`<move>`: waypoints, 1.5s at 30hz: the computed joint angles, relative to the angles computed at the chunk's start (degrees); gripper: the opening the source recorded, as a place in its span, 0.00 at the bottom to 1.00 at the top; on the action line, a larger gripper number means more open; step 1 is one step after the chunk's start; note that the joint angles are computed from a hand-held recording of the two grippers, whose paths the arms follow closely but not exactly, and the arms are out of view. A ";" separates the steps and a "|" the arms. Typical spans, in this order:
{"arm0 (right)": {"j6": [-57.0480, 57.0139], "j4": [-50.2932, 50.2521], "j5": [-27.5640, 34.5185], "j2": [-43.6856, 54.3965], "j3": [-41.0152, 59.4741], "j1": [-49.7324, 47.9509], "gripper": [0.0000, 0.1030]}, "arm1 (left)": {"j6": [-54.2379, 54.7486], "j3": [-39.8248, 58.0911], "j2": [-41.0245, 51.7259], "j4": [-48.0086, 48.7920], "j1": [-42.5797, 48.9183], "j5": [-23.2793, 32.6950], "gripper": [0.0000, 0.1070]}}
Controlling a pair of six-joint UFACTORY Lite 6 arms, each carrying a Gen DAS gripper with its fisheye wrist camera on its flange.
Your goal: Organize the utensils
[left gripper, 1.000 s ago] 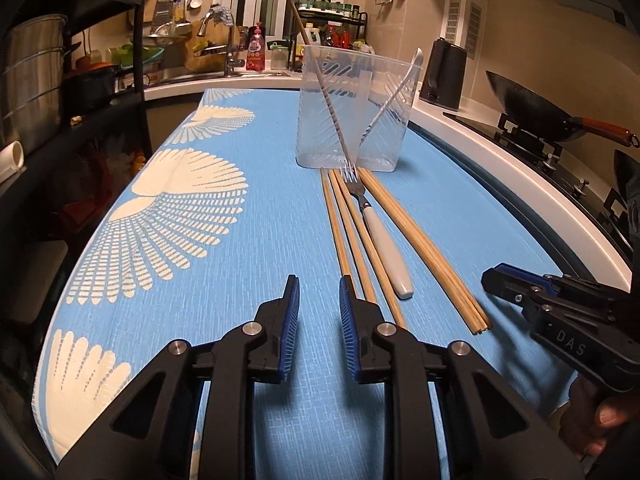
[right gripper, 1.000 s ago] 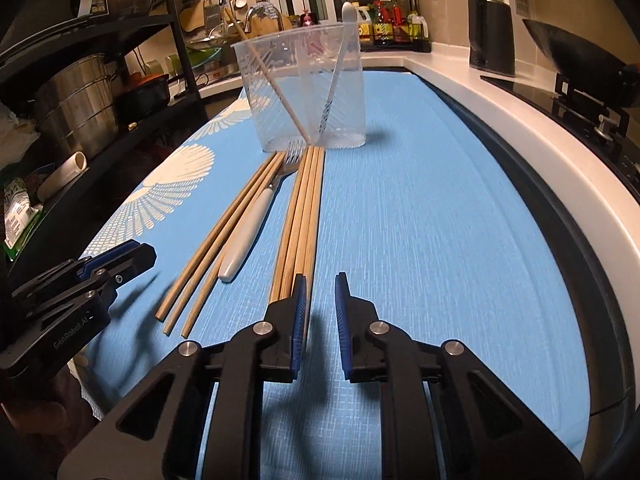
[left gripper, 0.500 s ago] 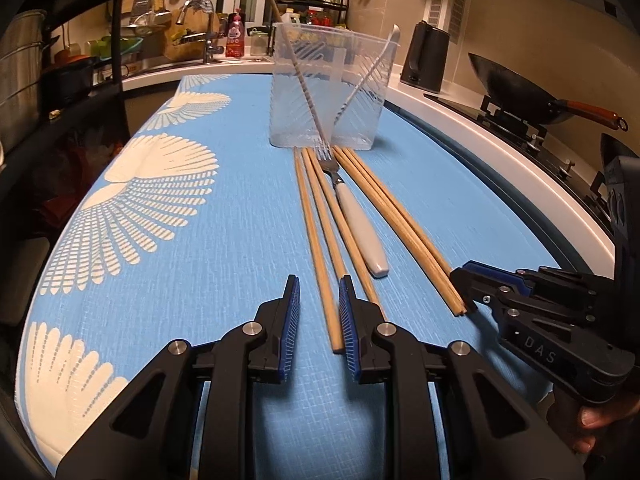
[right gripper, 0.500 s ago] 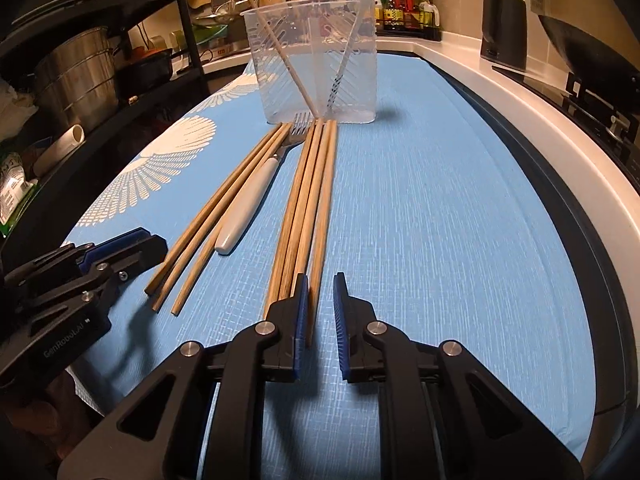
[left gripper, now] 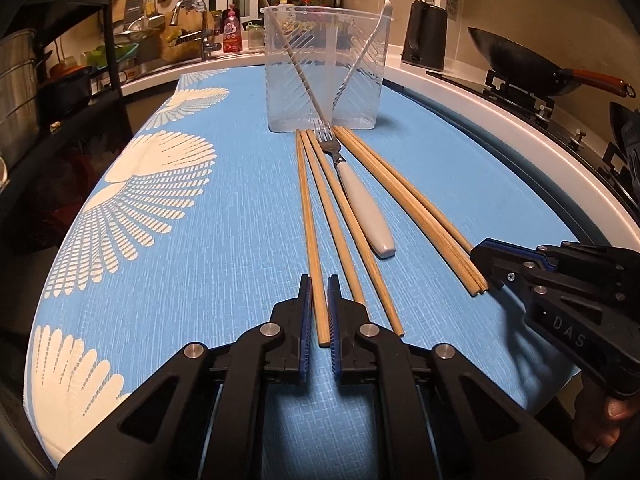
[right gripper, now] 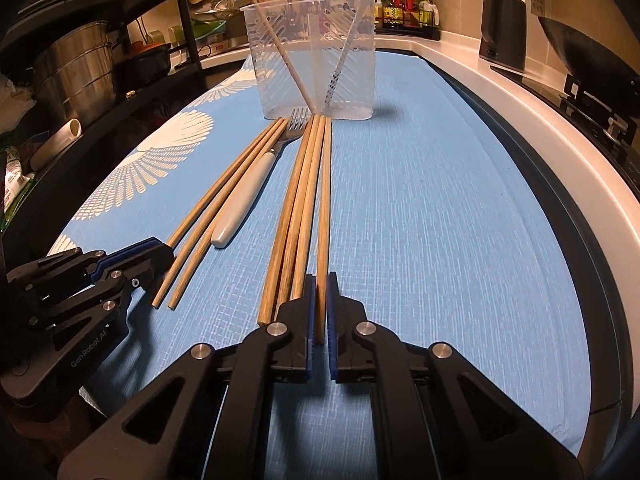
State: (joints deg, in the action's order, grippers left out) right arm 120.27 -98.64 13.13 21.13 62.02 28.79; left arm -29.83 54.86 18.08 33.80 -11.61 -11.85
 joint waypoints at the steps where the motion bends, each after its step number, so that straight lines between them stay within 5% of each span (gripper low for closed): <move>1: 0.01 0.02 0.01 -0.09 -0.13 -0.10 0.05 | 0.88 -0.17 -0.20 -0.88 -0.06 0.07 0.07; 14: 1.39 3.11 8.52 -7.60 -8.44 0.94 0.05 | 3.47 -3.65 -3.37 -3.28 2.19 -0.57 0.06; 35: 13.67 -7.12 6.68 -4.55 -7.86 -1.05 0.05 | 14.38 -2.16 -0.96 -15.31 1.02 -1.65 0.06; 45: 12.38 -3.95 7.32 -4.59 -7.64 -1.44 0.07 | 15.70 -1.95 -0.58 -17.17 1.51 -1.65 0.07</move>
State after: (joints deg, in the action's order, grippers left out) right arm 132.66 -102.59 20.46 16.54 54.39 27.35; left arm -14.13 52.92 17.51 16.63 -10.10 -13.50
